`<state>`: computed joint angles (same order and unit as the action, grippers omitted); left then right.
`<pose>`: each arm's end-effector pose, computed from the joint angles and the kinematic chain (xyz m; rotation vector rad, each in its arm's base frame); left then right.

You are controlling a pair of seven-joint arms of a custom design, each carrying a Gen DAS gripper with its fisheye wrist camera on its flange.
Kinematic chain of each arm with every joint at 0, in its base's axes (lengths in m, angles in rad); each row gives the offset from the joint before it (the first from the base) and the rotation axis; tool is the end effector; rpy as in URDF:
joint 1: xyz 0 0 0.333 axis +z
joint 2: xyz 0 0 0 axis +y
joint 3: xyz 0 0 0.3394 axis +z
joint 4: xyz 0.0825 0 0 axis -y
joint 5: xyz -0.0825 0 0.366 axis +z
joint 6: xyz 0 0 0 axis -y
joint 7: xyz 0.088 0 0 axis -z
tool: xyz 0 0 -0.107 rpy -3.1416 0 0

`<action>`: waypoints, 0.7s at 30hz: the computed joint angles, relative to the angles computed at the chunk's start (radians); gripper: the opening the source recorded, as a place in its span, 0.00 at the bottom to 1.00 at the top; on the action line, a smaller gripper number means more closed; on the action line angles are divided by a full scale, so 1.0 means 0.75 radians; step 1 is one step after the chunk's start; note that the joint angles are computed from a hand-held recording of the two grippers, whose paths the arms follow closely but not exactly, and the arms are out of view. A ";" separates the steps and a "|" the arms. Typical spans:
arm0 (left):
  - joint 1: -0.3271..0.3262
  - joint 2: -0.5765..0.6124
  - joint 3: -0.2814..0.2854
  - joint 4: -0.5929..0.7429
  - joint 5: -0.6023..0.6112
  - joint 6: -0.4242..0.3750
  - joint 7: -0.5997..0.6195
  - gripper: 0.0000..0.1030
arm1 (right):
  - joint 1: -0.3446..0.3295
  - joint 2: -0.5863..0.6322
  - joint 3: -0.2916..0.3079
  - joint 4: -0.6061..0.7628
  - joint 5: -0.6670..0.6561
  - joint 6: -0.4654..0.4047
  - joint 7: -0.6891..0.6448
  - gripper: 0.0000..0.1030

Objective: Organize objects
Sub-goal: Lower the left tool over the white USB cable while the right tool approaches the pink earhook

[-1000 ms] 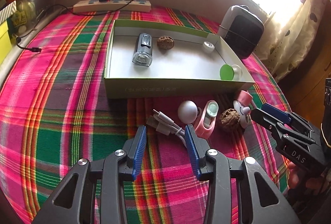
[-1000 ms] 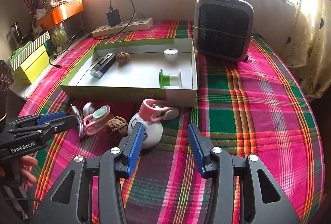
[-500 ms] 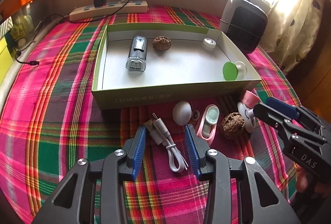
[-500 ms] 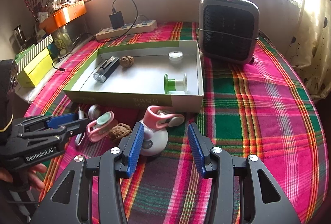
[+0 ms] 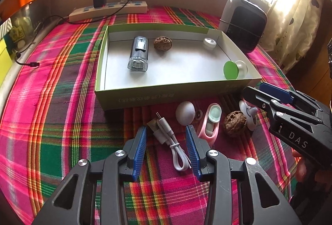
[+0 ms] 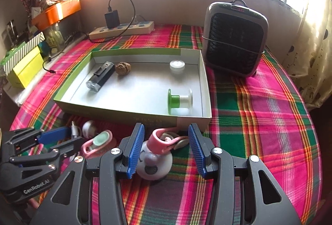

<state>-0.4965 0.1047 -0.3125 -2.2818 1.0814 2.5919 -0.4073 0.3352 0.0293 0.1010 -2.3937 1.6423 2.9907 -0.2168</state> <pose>0.3541 -0.3932 0.3614 -2.1336 1.5983 -0.7033 0.4559 0.1344 0.3556 -2.1783 1.0979 -0.4055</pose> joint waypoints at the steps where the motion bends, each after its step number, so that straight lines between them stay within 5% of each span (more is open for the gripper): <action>1: 0.001 -0.003 0.001 -0.004 0.001 0.004 -0.002 0.35 | 0.000 0.003 0.000 -0.001 -0.011 0.010 0.010 0.44; 14: 0.005 -0.044 -0.013 -0.051 -0.034 -0.015 0.016 0.35 | -0.036 0.002 -0.020 -0.040 -0.153 0.078 0.136 0.45; 21: 0.008 -0.062 -0.018 -0.075 -0.033 0.000 -0.013 0.35 | -0.045 0.015 -0.018 -0.045 -0.158 0.067 0.144 0.56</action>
<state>-0.4905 0.0585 -0.3258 -2.3381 1.0564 2.5921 -0.4174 0.3017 0.0404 0.0876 -2.4276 1.5239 3.0409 -0.1088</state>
